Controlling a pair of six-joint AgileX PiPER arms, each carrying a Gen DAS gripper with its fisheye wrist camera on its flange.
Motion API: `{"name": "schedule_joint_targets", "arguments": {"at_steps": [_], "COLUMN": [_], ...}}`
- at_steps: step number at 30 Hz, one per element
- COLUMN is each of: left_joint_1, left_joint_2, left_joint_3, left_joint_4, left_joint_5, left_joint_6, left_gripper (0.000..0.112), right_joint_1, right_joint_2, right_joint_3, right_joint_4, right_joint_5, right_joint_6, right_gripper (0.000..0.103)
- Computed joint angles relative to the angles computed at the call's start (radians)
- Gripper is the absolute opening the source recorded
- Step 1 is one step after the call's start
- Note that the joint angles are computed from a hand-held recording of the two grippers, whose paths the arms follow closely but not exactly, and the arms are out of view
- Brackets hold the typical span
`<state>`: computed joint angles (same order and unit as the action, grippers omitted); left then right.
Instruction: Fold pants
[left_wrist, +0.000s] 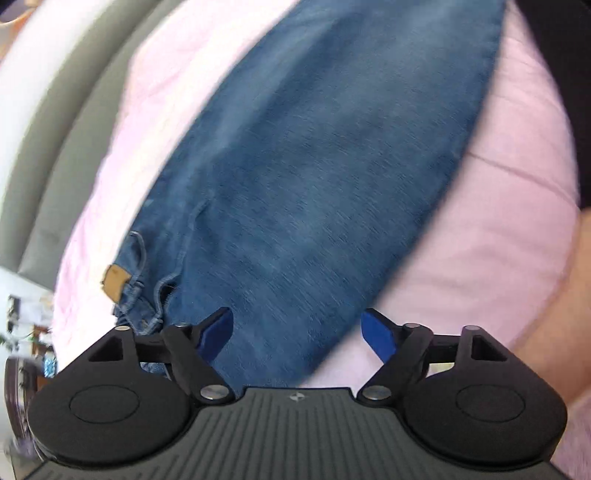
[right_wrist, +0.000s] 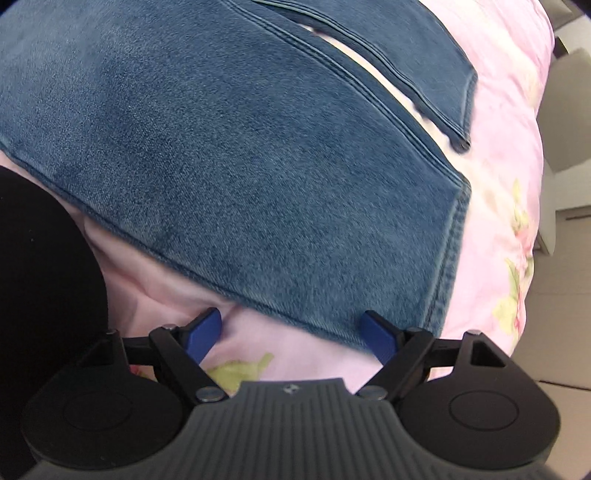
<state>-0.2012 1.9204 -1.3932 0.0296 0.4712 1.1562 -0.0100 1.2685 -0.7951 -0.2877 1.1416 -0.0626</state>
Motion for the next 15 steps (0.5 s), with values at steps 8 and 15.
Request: {"name": "schedule_joint_targets", "arguments": {"at_steps": [8, 15], "left_joint_1": [-0.006, -0.031], "left_joint_2": [0.04, 0.055], "left_joint_3": [0.079, 0.096], "left_joint_4": [0.269, 0.42], "left_joint_5": [-0.186, -0.228], "left_joint_6": [-0.258, -0.435], "left_gripper": [0.093, 0.089], "right_joint_1": [0.13, 0.155], "right_joint_2": [-0.093, -0.189], "right_joint_3": [0.072, -0.033], "right_joint_4": [-0.108, -0.12], "right_joint_5": [-0.063, 0.02], "right_joint_6": [0.046, 0.041], "right_gripper": [0.044, 0.018]}}
